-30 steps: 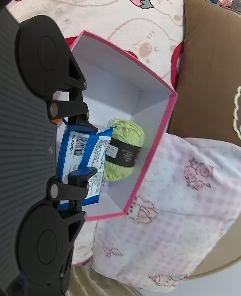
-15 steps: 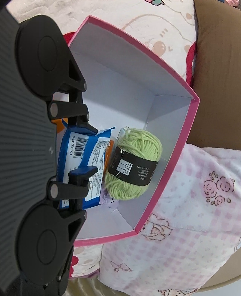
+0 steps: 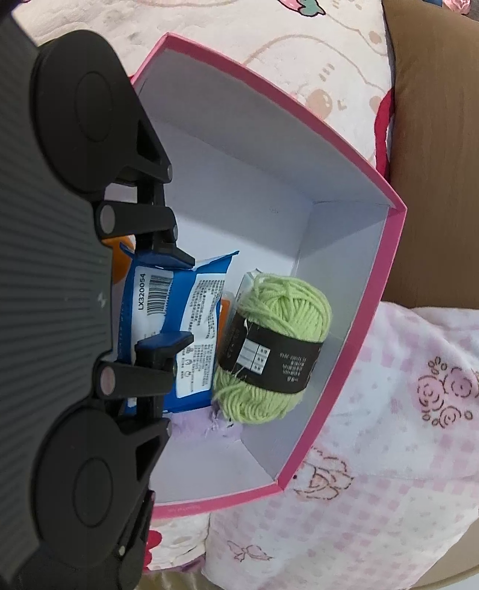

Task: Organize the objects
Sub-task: 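Lower the wet-wipe pack into the box beside the yarn ball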

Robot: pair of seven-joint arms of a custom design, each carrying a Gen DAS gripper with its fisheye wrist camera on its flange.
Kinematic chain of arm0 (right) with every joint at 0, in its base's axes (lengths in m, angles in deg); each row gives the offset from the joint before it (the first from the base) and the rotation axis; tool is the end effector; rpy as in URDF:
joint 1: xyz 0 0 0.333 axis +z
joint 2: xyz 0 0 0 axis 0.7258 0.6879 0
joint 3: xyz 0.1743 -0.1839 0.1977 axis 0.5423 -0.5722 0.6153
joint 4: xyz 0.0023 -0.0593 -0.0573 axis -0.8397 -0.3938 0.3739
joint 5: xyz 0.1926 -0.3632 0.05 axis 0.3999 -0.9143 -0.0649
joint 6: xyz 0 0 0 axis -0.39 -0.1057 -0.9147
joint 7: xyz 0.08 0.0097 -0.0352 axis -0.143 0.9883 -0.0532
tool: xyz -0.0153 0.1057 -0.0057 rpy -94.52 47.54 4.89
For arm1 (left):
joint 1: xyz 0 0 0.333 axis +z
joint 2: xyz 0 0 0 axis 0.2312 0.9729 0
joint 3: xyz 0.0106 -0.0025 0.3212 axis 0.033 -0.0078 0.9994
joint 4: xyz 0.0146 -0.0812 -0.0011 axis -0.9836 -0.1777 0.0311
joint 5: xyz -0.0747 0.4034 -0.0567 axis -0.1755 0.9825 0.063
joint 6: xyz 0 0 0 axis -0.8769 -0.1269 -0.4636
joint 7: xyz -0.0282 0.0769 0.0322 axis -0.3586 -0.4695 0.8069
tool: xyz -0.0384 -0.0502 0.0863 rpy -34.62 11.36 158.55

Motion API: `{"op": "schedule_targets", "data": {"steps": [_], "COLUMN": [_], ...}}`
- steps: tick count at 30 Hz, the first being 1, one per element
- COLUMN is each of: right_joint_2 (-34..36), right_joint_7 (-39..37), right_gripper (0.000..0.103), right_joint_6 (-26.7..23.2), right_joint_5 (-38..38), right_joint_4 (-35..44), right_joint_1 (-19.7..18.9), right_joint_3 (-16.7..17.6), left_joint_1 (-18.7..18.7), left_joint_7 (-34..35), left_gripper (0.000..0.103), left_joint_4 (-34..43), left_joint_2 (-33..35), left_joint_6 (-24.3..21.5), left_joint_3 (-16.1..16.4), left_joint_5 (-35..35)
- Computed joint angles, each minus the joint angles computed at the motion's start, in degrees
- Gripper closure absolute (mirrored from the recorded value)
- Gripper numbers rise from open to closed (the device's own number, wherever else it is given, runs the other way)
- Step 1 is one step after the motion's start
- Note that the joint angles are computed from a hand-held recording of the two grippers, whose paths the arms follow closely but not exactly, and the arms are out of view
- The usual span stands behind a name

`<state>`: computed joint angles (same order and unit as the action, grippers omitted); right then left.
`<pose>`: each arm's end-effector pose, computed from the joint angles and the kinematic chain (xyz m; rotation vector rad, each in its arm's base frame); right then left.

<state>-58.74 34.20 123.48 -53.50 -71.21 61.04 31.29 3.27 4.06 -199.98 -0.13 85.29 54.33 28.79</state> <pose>0.5564 0.1769 0.5518 -2.0885 1.2522 -0.1247 0.5860 -0.2370 0.5333 -2.0600 1.8340 -0.9609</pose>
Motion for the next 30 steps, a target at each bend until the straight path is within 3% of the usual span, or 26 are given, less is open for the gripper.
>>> {"op": "schedule_targets", "data": {"steps": [3,7,13,16,20,23,30], "right_joint_2": [0.6,0.6,0.6,0.7,0.4,0.4,0.0], "right_joint_7": [-0.1,0.8,1.2,1.9,2.3,2.4,5.3], "right_gripper": [0.057,0.044,0.041,0.046,0.048,0.048,0.049], "right_joint_6": [-0.4,2.6,3.9,2.7,4.2,5.8,8.3], "right_joint_5": [-0.9,-2.2,-1.1,-0.6,-0.1,1.0,-3.2], "right_joint_4": [0.3,-1.0,-1.4,-1.3,-2.0,-2.3,-3.5], "right_joint_1": [0.0,0.5,0.9,1.0,1.1,1.4,1.4], "right_joint_3": [0.2,0.8,0.7,0.7,0.7,0.8,1.2], "left_joint_1": [0.1,0.3,0.5,0.5,0.9,0.7,1.0], "left_joint_7": [-1.0,-1.2,-1.9,-3.7,-2.1,-4.2,-3.8], "left_gripper": [0.068,0.068,0.068,0.068,0.068,0.068,0.067], "left_joint_4": [0.5,1.2,0.6,1.4,1.5,2.6,3.8], "left_joint_2": [0.7,1.4,1.2,1.8,1.8,2.9,3.7], "left_joint_6": [-0.4,-0.8,1.0,-0.1,0.1,0.6,0.7], "left_joint_3": [0.1,-0.3,-0.2,0.0,-0.3,0.0,-0.7], "left_joint_5": [1.3,1.0,0.1,3.4,2.0,5.4,6.7]}}
